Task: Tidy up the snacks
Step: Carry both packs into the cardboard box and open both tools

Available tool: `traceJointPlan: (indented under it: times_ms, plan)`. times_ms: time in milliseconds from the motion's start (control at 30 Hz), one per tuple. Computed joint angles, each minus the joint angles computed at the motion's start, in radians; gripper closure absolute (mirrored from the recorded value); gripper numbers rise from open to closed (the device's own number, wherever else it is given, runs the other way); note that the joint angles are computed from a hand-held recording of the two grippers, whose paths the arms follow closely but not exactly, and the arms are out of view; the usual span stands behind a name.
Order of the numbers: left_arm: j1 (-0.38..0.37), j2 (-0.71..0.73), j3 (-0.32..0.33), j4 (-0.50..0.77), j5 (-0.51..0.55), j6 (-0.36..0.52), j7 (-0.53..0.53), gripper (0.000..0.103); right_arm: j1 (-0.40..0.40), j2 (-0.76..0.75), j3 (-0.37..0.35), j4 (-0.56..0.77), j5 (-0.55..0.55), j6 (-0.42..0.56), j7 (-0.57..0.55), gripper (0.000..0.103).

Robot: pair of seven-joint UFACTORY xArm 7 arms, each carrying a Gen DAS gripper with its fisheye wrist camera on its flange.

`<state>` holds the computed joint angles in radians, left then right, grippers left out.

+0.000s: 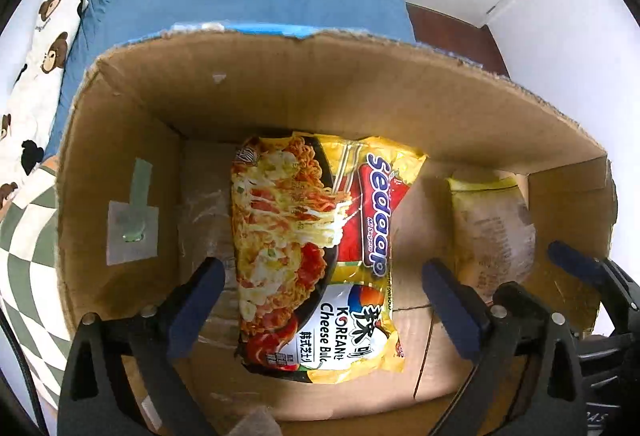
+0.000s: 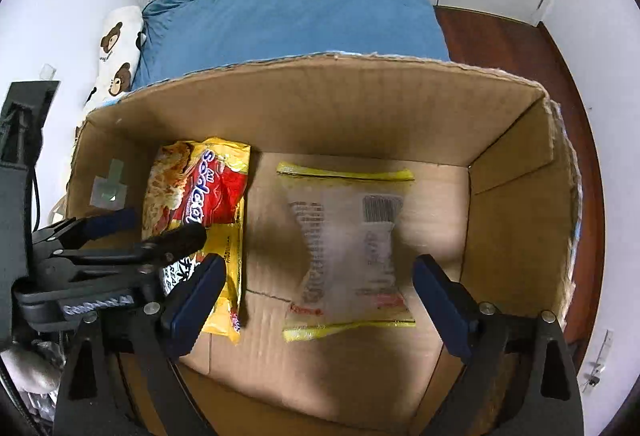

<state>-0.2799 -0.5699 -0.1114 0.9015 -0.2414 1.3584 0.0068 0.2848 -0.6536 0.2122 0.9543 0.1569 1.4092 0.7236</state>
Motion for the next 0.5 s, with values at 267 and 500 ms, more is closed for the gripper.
traceJointPlan:
  times_ms: [267, 500]
  plan:
    - [-0.004, -0.094, -0.014, -0.003, 0.019, 0.047, -0.024, 0.002, 0.008, -0.029, 0.040, 0.038, -0.004, 0.049, 0.072, 0.007]
    - [-0.019, -0.241, -0.033, -0.014, 0.029, 0.091, -0.054, 0.002, 0.018, -0.074, 0.089, 0.080, -0.039, 0.121, 0.139, 0.007]
